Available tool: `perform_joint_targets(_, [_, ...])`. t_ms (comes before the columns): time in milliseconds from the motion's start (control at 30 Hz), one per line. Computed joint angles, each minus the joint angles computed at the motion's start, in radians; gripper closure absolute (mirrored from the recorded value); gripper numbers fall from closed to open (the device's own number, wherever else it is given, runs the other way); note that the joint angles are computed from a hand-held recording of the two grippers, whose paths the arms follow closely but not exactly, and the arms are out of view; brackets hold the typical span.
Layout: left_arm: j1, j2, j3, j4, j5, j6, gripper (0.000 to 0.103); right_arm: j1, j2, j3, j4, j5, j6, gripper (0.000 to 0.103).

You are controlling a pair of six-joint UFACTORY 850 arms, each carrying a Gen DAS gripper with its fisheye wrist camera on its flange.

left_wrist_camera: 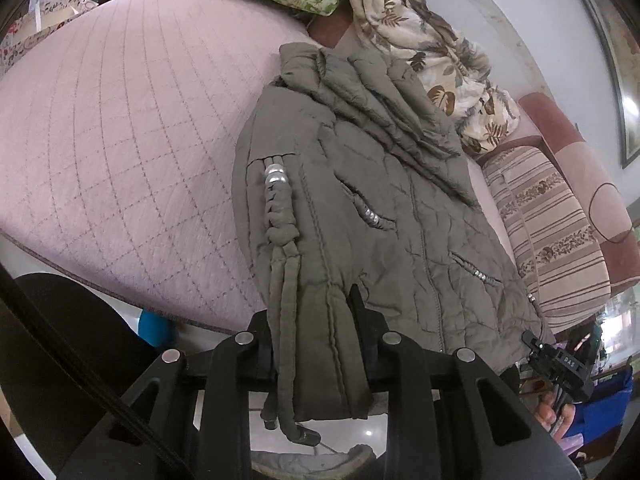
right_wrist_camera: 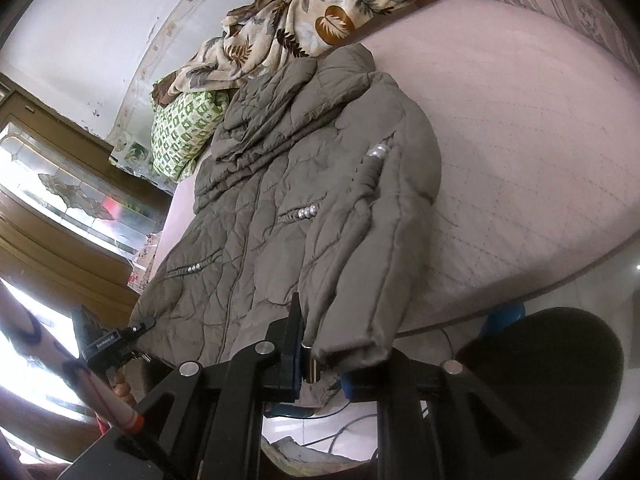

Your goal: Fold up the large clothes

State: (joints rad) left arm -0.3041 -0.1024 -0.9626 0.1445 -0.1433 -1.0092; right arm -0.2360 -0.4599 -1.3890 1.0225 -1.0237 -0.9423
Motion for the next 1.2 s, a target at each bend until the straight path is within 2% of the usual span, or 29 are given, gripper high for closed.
perform_joint_targets(100, [-0.008,0.014,-0.007,0.199,-0.007,-0.18,0.078,0.001,0.003,-0.017,0.009,-0.004,-0.001,0.088])
perform_joint_targets(267, [-0.01,0.044,-0.013,0.367,-0.016,-0.331,0.078,-0.006,0.003,-0.056,0.026,-0.015,-0.023,0.088])
perform_joint_targets(533, [-0.025,0.034,-0.059,0.505,-0.093,-0.419,0.079,0.006,0.0,-0.102,0.03,-0.01,-0.039,0.088])
perform_joint_targets(800, [-0.02,0.022,-0.095,0.577,-0.109,-0.472,0.079,0.035,0.006,-0.124,0.028,0.047,-0.062,0.088])
perform_joint_targets(1200, [-0.024,-0.032,-0.208,0.704,-0.182,-0.526,0.079,0.063,-0.028,-0.204,0.028,0.077,-0.043,0.088])
